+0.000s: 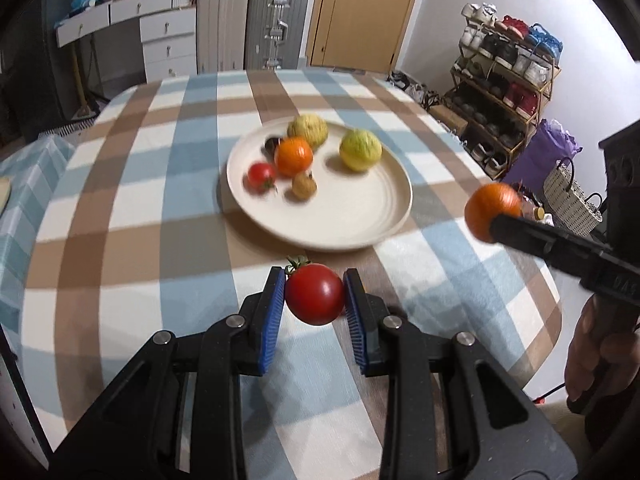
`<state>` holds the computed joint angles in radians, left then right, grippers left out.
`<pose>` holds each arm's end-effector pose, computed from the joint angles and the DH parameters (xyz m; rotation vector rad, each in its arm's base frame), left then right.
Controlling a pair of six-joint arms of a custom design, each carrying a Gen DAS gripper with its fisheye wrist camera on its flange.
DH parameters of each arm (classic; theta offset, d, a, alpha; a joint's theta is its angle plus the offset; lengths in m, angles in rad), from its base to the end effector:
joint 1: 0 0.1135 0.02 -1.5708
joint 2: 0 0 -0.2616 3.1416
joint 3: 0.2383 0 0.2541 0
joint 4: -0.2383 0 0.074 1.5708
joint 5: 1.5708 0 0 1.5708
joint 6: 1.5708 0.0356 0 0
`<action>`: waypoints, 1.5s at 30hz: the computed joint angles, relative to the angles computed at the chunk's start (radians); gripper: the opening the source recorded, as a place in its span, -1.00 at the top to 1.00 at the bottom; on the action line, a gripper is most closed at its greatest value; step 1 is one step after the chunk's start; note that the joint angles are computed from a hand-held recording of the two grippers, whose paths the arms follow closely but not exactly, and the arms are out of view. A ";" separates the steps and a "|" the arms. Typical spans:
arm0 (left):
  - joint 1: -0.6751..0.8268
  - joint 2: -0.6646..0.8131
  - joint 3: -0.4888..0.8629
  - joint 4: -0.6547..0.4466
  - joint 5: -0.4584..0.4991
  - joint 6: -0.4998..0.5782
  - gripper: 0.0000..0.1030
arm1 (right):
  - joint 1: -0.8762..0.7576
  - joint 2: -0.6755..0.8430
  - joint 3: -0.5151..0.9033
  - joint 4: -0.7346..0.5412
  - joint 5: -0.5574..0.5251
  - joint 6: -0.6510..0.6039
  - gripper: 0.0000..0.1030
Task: Organize fruits
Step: 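Carry the tomato and orange onto the white plate and open both tools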
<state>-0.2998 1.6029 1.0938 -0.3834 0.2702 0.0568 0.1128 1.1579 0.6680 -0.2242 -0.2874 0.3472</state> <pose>0.3232 -0.1098 0.2227 0.5537 2.4059 -0.4382 0.2402 0.0374 0.2190 0.1185 2.3112 0.5657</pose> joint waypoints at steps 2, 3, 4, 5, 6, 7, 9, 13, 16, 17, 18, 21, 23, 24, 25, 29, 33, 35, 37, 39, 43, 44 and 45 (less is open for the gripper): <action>0.009 0.030 0.049 -0.011 0.006 -0.004 0.48 | 0.002 0.018 0.014 0.006 0.001 0.003 0.23; 0.015 0.050 0.078 -0.021 0.017 -0.007 0.48 | 0.003 0.029 0.020 0.013 0.003 0.005 0.23; 0.019 0.080 0.120 -0.036 0.025 -0.003 0.48 | 0.003 0.047 0.032 0.021 0.003 0.004 0.23; 0.018 0.102 0.146 -0.038 0.023 0.000 0.48 | 0.002 0.061 0.041 0.026 0.003 0.004 0.23; 0.019 0.129 0.181 -0.043 0.025 0.007 0.48 | 0.000 0.084 0.055 0.038 0.002 0.007 0.23; 0.019 0.152 0.210 -0.045 0.033 0.007 0.48 | -0.002 0.101 0.068 0.046 0.000 0.011 0.23; 0.020 0.198 0.265 -0.051 0.039 0.005 0.48 | -0.010 0.146 0.097 0.068 -0.008 0.018 0.23; 0.024 0.300 0.381 -0.074 0.054 0.004 0.48 | -0.017 0.239 0.168 0.097 -0.018 0.023 0.23; 0.025 0.380 0.458 -0.095 0.067 0.015 0.48 | -0.019 0.327 0.231 0.111 -0.025 0.009 0.23; 0.026 0.405 0.481 -0.104 0.075 0.020 0.48 | -0.020 0.366 0.256 0.115 -0.030 0.003 0.23; 0.025 0.429 0.504 -0.112 0.073 0.025 0.48 | -0.019 0.396 0.277 0.114 -0.031 -0.002 0.23; 0.024 0.488 0.553 -0.126 0.087 0.036 0.48 | -0.012 0.509 0.355 0.112 -0.030 -0.013 0.23; 0.021 0.520 0.582 -0.134 0.089 0.041 0.48 | -0.009 0.580 0.403 0.112 -0.041 -0.019 0.23; 0.020 0.532 0.592 -0.134 0.087 0.042 0.48 | -0.007 0.606 0.423 0.112 -0.039 -0.023 0.23; 0.020 0.543 0.602 -0.136 0.088 0.044 0.48 | -0.005 0.634 0.445 0.108 -0.040 -0.026 0.23; 0.015 0.569 0.618 -0.137 0.069 0.053 0.48 | -0.006 0.711 0.507 0.092 -0.040 -0.026 0.23; 0.011 0.587 0.633 -0.148 0.078 0.054 0.48 | -0.005 0.729 0.515 0.094 -0.034 -0.021 0.23; 0.007 0.584 0.628 -0.146 0.074 0.057 0.48 | -0.002 0.728 0.514 0.095 -0.022 -0.024 0.23; 0.005 0.579 0.620 -0.138 0.070 0.056 0.48 | -0.002 0.726 0.514 0.091 -0.013 -0.020 0.23; 0.006 0.576 0.618 -0.136 0.071 0.051 0.48 | -0.004 0.727 0.513 0.091 -0.013 -0.011 0.22; 0.006 0.579 0.617 -0.133 0.067 0.052 0.48 | 0.000 0.737 0.520 0.083 -0.005 -0.010 0.22; 0.006 0.581 0.619 -0.134 0.068 0.051 0.48 | 0.001 0.738 0.521 0.083 -0.001 -0.009 0.22; 0.006 0.583 0.620 -0.136 0.070 0.052 0.48 | 0.002 0.739 0.521 0.084 0.001 -0.008 0.22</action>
<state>-0.2939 2.1855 1.7142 -0.5191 0.3407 0.1085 0.1147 1.8970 1.1890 -0.1405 -0.2866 0.3397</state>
